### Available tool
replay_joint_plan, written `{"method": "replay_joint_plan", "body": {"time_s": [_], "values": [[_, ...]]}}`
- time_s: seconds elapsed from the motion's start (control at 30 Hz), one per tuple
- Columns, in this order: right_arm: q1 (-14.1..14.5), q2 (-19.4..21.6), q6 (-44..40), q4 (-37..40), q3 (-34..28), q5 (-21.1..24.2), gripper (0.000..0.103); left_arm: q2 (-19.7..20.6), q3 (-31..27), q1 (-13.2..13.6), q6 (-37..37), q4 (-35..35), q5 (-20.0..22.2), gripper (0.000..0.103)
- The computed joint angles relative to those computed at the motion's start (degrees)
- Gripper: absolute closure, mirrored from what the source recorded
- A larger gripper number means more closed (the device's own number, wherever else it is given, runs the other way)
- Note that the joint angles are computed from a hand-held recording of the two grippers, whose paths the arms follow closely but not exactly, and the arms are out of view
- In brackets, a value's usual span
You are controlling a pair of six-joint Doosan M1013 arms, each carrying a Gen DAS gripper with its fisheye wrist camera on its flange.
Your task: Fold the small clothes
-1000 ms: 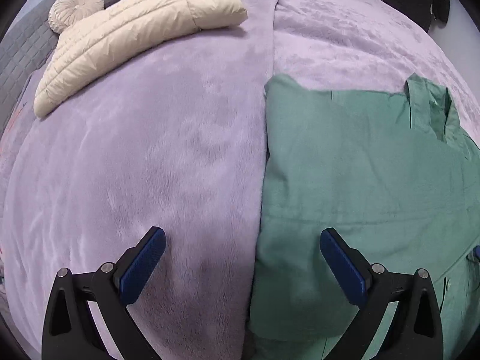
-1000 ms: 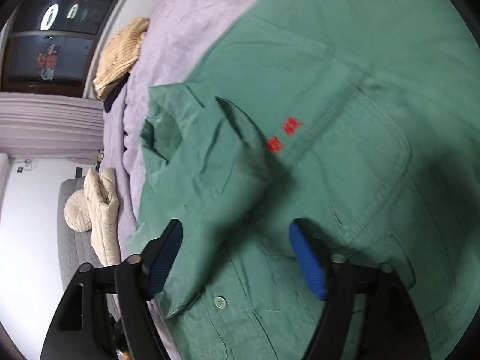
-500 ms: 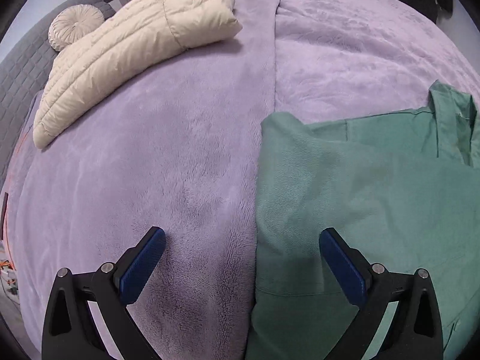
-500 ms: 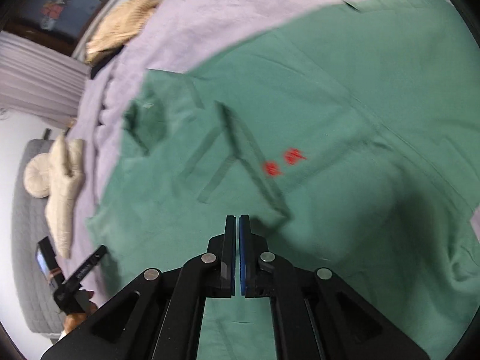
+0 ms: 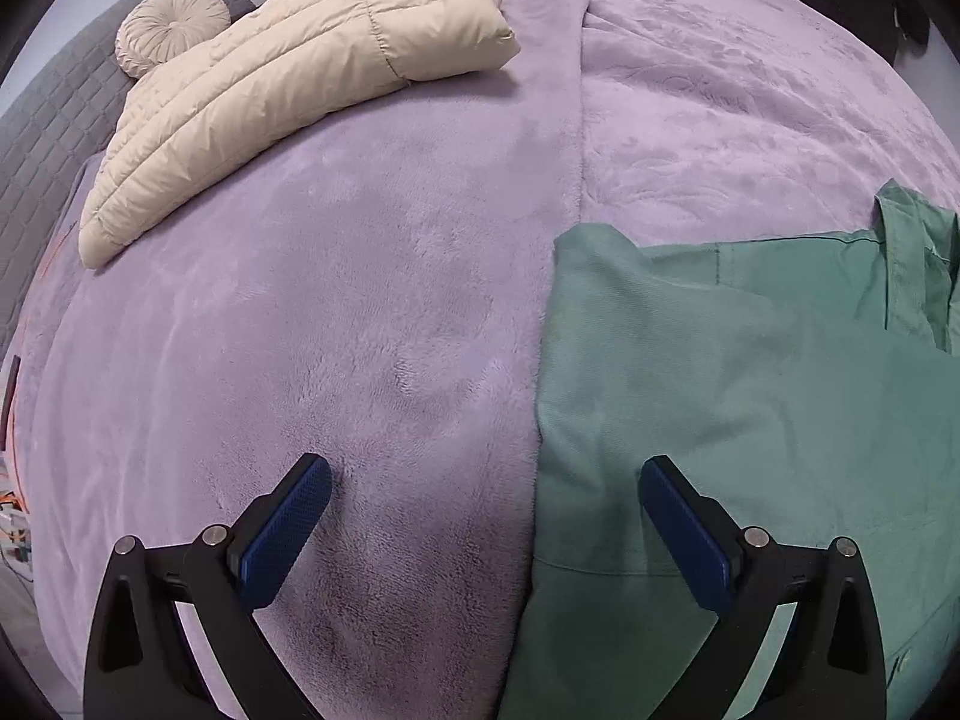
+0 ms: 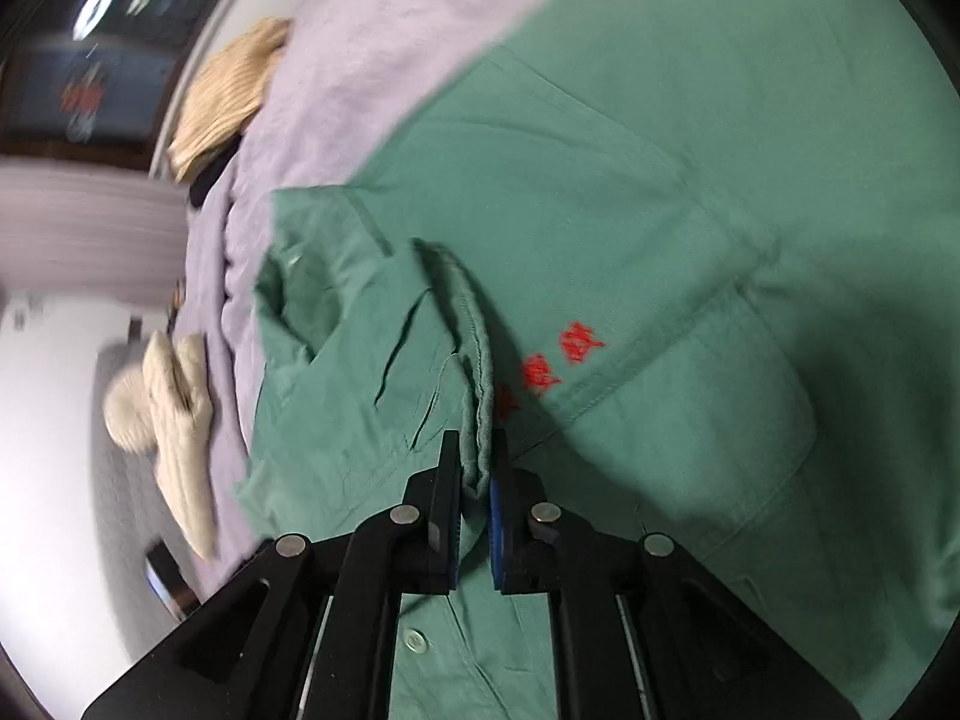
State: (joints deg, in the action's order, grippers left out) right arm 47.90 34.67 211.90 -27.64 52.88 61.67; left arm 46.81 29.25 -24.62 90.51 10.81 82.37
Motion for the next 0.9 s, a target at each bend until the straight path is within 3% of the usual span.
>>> {"method": "replay_joint_plan", "body": {"time_s": [0.07, 0.13, 0.27, 0.4, 0.5, 0.63, 0.9], "values": [[0.24, 1.81, -7.80, 2.35, -4.26, 5.82, 0.095, 1.16, -0.76, -0.22, -0.67, 1.81, -0.31, 0.000], [-0.05, 2.57, -11.48, 6.42, -4.95, 8.56, 0.095, 1.83, -0.89, -0.22, -0.75, 2.88, -0.32, 0.000], [0.29, 1.52, -8.67, 6.08, -2.04, 6.53, 0.093, 1.13, 0.74, -0.81, 1.13, 5.41, -1.74, 0.000], [0.38, 2.28, -12.26, 8.16, -5.43, 12.46, 0.085, 1.43, -1.39, -0.59, 1.79, 4.82, 1.55, 0.000], [1.02, 0.96, -10.91, 8.72, -4.38, 12.99, 0.081, -0.52, 0.43, -0.59, 0.93, 2.93, 2.28, 0.000], [2.18, -0.23, -9.60, 10.13, -3.26, 13.60, 0.059, -5.38, 7.71, -1.35, 2.41, 1.06, 2.06, 0.000], [4.62, -1.92, -4.55, 11.63, -1.42, 12.63, 0.055, -12.13, 17.38, -3.87, 3.83, -3.65, 5.32, 0.000]]}}
